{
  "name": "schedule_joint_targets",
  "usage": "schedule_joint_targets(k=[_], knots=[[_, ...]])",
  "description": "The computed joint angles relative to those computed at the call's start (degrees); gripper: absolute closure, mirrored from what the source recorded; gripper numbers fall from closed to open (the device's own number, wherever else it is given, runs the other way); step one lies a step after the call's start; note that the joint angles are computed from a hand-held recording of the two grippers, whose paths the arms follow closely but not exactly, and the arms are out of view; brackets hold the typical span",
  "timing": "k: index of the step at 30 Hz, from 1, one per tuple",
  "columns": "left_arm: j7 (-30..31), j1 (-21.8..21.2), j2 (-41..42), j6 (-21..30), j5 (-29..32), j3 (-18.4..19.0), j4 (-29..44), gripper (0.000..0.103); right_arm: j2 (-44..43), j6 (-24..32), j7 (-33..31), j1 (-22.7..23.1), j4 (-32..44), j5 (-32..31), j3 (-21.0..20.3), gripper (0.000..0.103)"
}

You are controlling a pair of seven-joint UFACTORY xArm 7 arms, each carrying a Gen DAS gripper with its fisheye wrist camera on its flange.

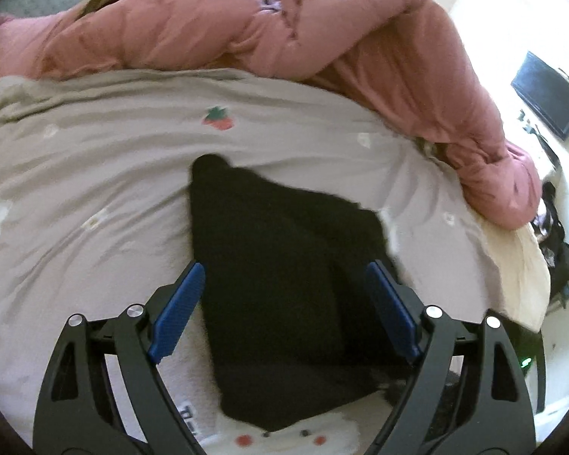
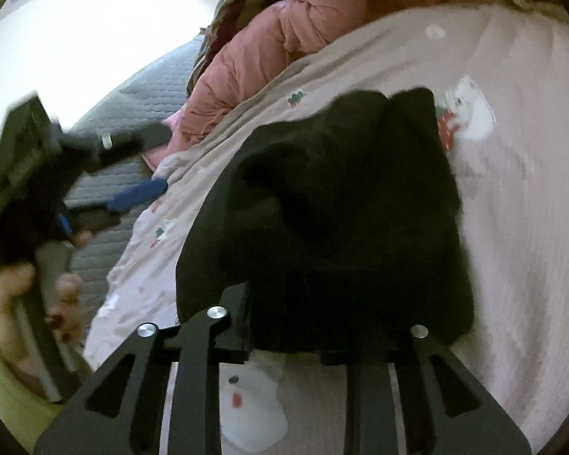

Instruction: Fold small clothes

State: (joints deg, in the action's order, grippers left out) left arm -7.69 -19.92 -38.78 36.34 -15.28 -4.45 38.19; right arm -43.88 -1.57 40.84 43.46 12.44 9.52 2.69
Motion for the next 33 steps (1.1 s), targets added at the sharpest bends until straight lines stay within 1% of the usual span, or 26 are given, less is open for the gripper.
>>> schedule_joint_targets(k=[1, 2, 3, 4, 7, 8, 10, 13, 14, 17, 19, 20, 22, 23, 24, 25, 26, 28, 29, 30, 31, 32, 33], knots=[[0.0, 0.3, -0.7, 0.2, 0.2, 0.2, -0.9, 0.024, -0.7, 0.3, -0.2, 0.7, -0.3, 0.1, -0.8, 0.072], [-0.1, 0.8, -1.3, 0.3, 0.7, 0.1, -2.1, 0.024, -1.8, 1.0, -0.8, 1.6, -0.5, 0.1, -1.6, 0.069], [-0.1, 1.1, -1.5, 0.5, 0.9, 0.4, -2.6, 0.024, -2.7, 1.9, -1.0, 1.7, -0.6, 0.2, -1.8, 0.063], [0.0, 1.2, -2.0, 0.7, 0.9, 0.7, -3.3, 0.024, -4.3, 3.6, -1.1, 1.1, -0.9, 0.1, -1.1, 0.052], [0.7, 1.1, -3.4, 0.5, 0.4, 1.5, -5.5, 0.024, -11.0, 8.2, -0.8, -1.8, -2.3, 0.2, 1.4, 0.044], [0.9, 1.1, -3.7, 0.4, 0.5, 1.4, -5.8, 0.024, -14.0, 9.8, -0.3, -3.5, -2.9, 0.1, 2.6, 0.042], [1.1, 0.9, -3.5, 0.6, 0.9, 0.9, -6.1, 0.024, -16.9, 11.6, -0.6, -6.1, -3.0, -0.4, 2.9, 0.036], [0.7, 0.5, -2.5, 1.0, 1.6, -0.7, -6.3, 0.024, -16.6, 14.7, -2.9, -10.0, -0.7, -1.4, 1.7, 0.033], [-0.1, 1.0, -2.5, 0.6, 2.8, -2.2, -6.9, 0.024, -14.8, 14.7, -4.6, -10.2, 0.6, -1.4, 0.2, 0.033], [-1.2, 0.6, -3.4, -0.5, 3.6, -2.6, -8.2, 0.024, -6.5, 13.3, -10.3, -9.4, 5.5, 0.2, -5.1, 0.032], [-1.4, 0.4, -3.5, -0.5, 3.9, -2.2, -8.4, 0.024, 1.1, 14.4, -13.8, -9.0, 10.4, 1.3, -8.2, 0.025], [-1.3, 0.4, -3.9, -0.2, 4.3, -2.1, -8.4, 0.024, 2.9, 15.2, -14.7, -9.4, 11.5, 1.9, -8.7, 0.025], [-1.2, 0.3, -4.5, -0.1, 4.8, -2.0, -8.7, 0.024, 8.6, 17.8, -14.6, -11.7, 15.4, 3.0, -8.3, 0.025], [-1.2, 0.3, -4.6, 0.0, 5.1, -2.1, -8.7, 0.024, 10.4, 17.7, -16.3, -10.9, 16.5, 4.3, -9.3, 0.025], [-1.2, 0.3, -5.0, 0.1, 5.3, -2.2, -8.9, 0.024, 12.8, 17.9, -17.0, -11.2, 18.0, 5.1, -9.5, 0.025], [-1.3, 0.3, -4.7, 0.0, 5.5, -2.2, -8.7, 0.024, 13.7, 18.5, -17.3, -11.8, 18.6, 5.6, -9.0, 0.026], [-1.2, 0.3, -4.9, 0.0, 5.6, -2.2, -8.8, 0.024, 15.0, 19.4, -18.0, -12.1, 19.6, 6.4, -8.8, 0.030], [-1.2, 0.2, -5.1, -0.1, 5.9, -2.2, -8.8, 0.024, 16.8, 20.0, -20.3, -12.3, 21.2, 7.2, -8.1, 0.070], [-1.1, 0.3, -5.5, -0.2, 6.1, -2.1, -8.9, 0.024, 16.9, 20.9, -21.1, -14.3, 22.0, 4.9, -5.4, 0.079], [-1.1, 0.3, -5.9, -0.4, 6.1, -2.1, -9.1, 0.024, 16.6, 21.4, -20.2, -17.2, 22.2, 2.2, -2.0, 0.087], [-1.1, 0.2, -6.5, -0.7, 6.1, -2.1, -9.3, 0.024, 16.0, 21.3, -19.5, -20.9, 22.8, -2.4, 2.7, 0.089], [-1.3, 0.2, -6.9, -0.9, 6.2, -2.2, -9.5, 0.024, 15.4, 20.3, -20.0, -22.4, 23.0, -5.0, 5.2, 0.090], [-1.4, 0.4, -7.3, -1.2, 6.6, -2.5, -9.6, 0.024, 14.9, 18.2, -21.1, -22.4, 22.9, -6.1, 6.2, 0.090]])
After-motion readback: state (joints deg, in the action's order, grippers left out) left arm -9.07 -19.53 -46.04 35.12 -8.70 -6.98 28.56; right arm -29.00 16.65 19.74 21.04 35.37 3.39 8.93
